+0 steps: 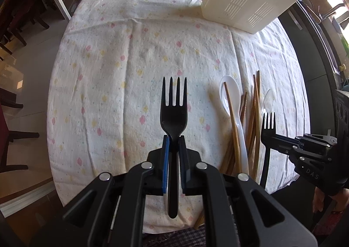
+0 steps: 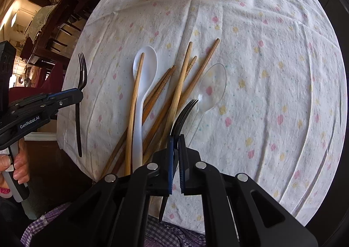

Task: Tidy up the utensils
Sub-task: 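Lift the black fork with the left tool while the right tool grasps another black fork, then carry the black fork over the white caddy and open the left tool to drop it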

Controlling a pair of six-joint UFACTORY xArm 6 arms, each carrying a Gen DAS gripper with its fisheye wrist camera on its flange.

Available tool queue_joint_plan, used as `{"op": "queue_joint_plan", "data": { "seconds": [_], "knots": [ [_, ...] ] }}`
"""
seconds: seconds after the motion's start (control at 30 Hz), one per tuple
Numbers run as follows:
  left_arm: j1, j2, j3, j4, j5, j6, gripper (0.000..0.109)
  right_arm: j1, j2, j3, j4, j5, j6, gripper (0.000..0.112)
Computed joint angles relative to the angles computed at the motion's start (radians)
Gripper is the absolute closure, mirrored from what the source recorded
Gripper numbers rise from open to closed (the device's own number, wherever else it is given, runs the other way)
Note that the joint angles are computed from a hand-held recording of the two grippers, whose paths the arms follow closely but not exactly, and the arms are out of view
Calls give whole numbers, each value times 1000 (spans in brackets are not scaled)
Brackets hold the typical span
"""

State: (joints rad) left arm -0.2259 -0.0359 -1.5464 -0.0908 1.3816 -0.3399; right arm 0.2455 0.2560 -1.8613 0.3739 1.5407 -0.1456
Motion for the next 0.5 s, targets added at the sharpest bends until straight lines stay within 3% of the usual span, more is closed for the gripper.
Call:
{"op": "queue_joint_plan", "data": {
  "seconds": [0.27, 0.4, 0.5],
  "knots": [
    [1, 29, -117, -16, -4, 17, 100, -61, -83, 58, 110, -69, -46, 107],
    [-10, 64, -267, 5, -31, 24, 100, -104, -163, 76, 189, -170, -91, 107],
    [-22, 132, -430, 30, -57, 24, 100, -121, -187, 45, 225, -301, -117, 107]
  ]
}}
